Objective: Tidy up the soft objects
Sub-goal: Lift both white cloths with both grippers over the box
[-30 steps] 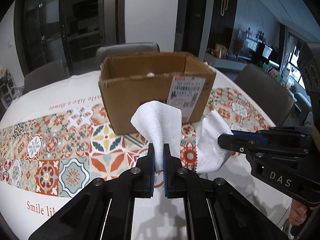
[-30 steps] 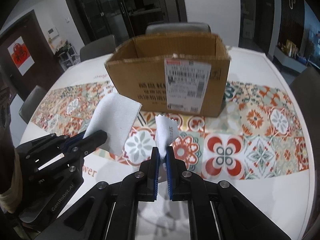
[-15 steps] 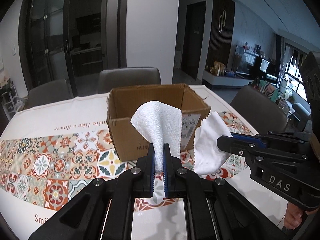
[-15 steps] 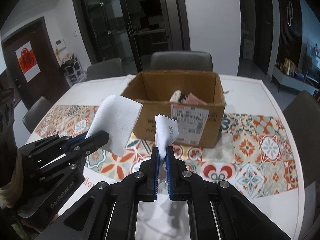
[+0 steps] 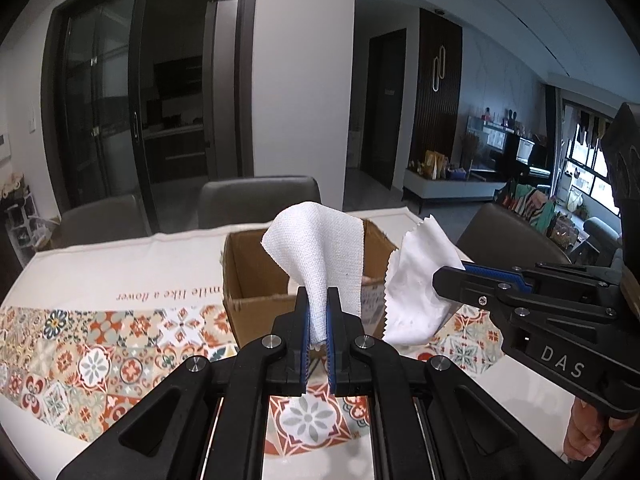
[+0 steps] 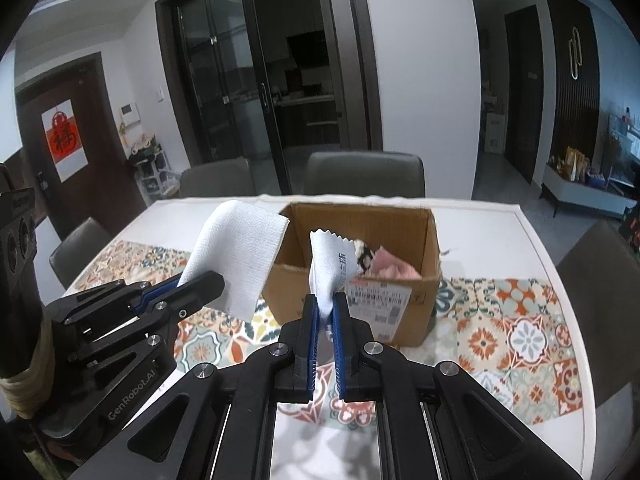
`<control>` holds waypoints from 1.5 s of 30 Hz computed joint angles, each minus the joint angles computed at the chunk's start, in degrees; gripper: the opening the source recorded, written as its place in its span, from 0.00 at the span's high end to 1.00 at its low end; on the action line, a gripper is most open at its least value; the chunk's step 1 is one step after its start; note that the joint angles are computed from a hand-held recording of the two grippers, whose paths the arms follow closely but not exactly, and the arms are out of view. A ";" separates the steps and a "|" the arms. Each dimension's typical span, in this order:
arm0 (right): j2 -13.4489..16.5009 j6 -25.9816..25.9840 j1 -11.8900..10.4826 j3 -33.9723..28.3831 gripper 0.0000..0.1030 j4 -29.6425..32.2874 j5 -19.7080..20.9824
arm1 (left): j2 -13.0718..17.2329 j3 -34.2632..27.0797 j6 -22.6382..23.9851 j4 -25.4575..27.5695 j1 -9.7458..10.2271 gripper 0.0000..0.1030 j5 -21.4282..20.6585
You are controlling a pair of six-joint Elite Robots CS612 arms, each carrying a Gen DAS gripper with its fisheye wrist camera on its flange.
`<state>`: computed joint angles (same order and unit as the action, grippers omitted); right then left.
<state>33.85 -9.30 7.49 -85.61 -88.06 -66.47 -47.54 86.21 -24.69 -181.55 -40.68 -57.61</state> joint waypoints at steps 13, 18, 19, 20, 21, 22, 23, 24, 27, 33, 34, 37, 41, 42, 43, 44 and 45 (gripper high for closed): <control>-1.54 2.01 0.06 2.46 0.92 -7.08 -0.08 | 0.62 -2.12 2.88 -2.75 0.43 0.92 1.69; -2.18 2.75 0.11 3.73 0.92 -9.71 -0.32 | 1.13 -3.05 3.32 -3.00 0.62 0.92 2.42; -2.35 2.87 0.16 4.12 0.92 -10.28 -0.48 | 1.26 -3.34 3.37 -2.96 0.71 0.92 2.53; -2.56 2.91 0.20 4.56 0.92 -10.79 -0.63 | 1.37 -3.64 3.44 -2.88 0.81 0.92 2.52; -2.63 3.03 0.28 4.75 0.92 -11.20 -0.78 | 1.49 -3.87 3.55 -2.85 0.90 0.92 2.50; -2.71 3.07 0.30 4.96 0.92 -11.57 -0.82 | 1.63 -4.12 3.81 -2.79 1.00 0.92 2.55; -2.91 3.04 0.33 5.42 0.92 -11.96 -0.88 | 1.80 -4.42 4.02 -2.67 1.08 0.92 2.70; -3.09 3.17 0.38 5.84 0.92 -12.39 -1.04 | 1.91 -4.66 4.16 -2.58 1.19 0.92 2.76; -3.54 3.40 0.41 6.98 0.92 -13.39 -1.29 | 2.33 -5.36 4.53 -2.74 1.51 0.92 2.84; -4.55 3.40 0.54 9.54 0.92 -15.23 -1.82 | 3.58 -7.35 4.71 -1.51 2.19 0.92 2.71; -4.69 3.31 0.55 9.91 0.92 -15.53 -1.97 | 3.86 -7.78 4.70 -1.10 2.35 0.92 2.62; -5.28 3.01 0.59 11.60 0.92 -16.31 -2.27 | 4.52 -8.74 4.53 -0.02 2.70 0.92 2.47; -6.05 2.78 0.74 13.69 0.92 -16.33 -2.76 | 5.16 -9.85 4.02 1.77 3.19 0.92 1.93; -6.19 2.71 0.78 14.04 0.92 -16.19 -2.80 | 5.33 -10.15 3.86 2.18 3.34 0.92 1.57; -6.32 2.59 0.79 14.51 0.92 -16.18 -2.94 | 5.57 -10.57 3.58 2.87 3.54 0.92 1.17; -6.53 2.45 0.83 15.09 0.92 -16.13 -3.10 | 5.72 -10.76 3.48 3.03 3.65 0.92 0.91; -6.64 2.32 0.84 15.54 0.92 -16.00 -3.14 | 5.87 -10.99 3.42 3.21 3.75 0.92 0.56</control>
<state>27.21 -6.98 8.34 -70.07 -104.06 -69.61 -41.68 75.22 -21.27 -178.34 -36.93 -57.05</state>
